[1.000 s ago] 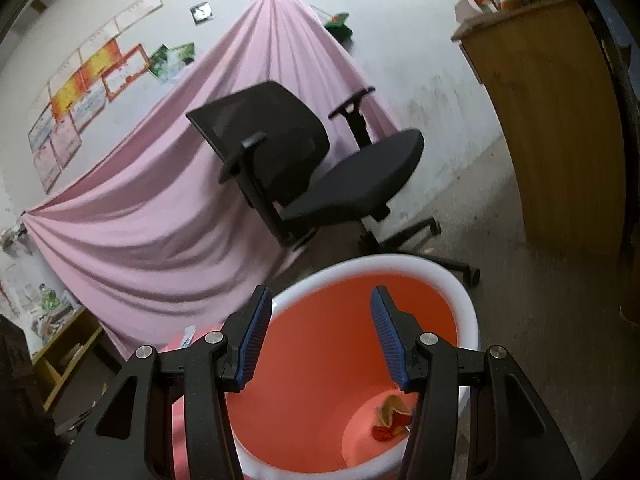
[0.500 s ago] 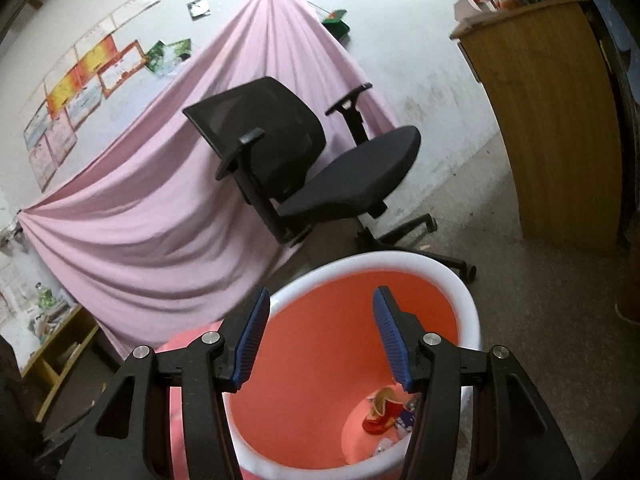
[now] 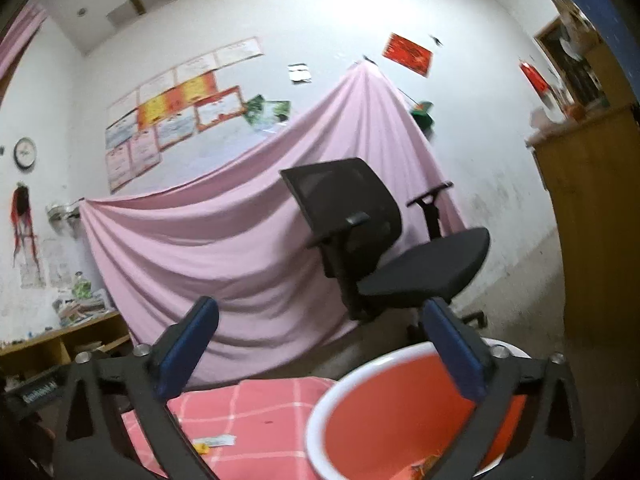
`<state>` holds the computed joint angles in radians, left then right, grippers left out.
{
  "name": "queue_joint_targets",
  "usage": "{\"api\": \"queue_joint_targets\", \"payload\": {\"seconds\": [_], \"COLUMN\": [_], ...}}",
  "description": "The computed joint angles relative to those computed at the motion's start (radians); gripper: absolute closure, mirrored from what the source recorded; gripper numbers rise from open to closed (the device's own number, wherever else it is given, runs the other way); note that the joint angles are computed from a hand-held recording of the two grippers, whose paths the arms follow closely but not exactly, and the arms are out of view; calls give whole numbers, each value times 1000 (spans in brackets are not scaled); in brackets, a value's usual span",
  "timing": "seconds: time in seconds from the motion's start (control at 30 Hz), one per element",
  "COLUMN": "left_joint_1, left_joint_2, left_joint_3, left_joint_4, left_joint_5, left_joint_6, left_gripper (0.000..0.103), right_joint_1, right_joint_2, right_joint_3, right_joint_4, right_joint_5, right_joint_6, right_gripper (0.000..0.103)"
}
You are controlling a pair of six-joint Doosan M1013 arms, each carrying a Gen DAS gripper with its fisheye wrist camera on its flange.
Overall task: Collect trash
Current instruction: 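Move both open tools back over the table toward the remaining items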
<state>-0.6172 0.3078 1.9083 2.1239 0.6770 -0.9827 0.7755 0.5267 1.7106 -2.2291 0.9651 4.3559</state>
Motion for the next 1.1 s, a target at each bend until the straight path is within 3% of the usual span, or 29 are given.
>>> {"api": "queue_joint_targets", "payload": {"seconds": [0.03,0.1,0.2,0.37,0.57,0.73,0.9,1.0,1.1], "left_joint_1": [1,5,12,21,51,78,98,109,107], "left_joint_2": [-2,-7,-13,-2,15,19,27,42,76], "left_joint_3": [13,44,64,95,50,67,60,16,-42], "left_joint_4": [11,20,-36,-41,-233,-205,-186,-288,-412], "left_joint_5": [35,111,150,204,151,155,128,70,51], "left_joint_6": [-20,-51,-11,-39,133,32,13,162,407], "left_gripper": [5,3,2,2,2,2,2,2,3], "right_joint_1": [3,12,30,43,55,46,31,12,-10], "right_joint_2": [3,11,32,56,103,141,161,157,157], "right_joint_3": [-6,-21,-49,-88,-171,-243,-303,-310,-325], "right_joint_4": [-13,-28,-27,-47,-6,44,260,336,472], "right_joint_5": [-1,1,31,-3,-55,-133,-285,-360,-457], "right_joint_6": [-7,-36,-96,-174,-306,-381,-593,-618,-695], "right_gripper": [0,0,0,0,0,0,0,0,0]}}
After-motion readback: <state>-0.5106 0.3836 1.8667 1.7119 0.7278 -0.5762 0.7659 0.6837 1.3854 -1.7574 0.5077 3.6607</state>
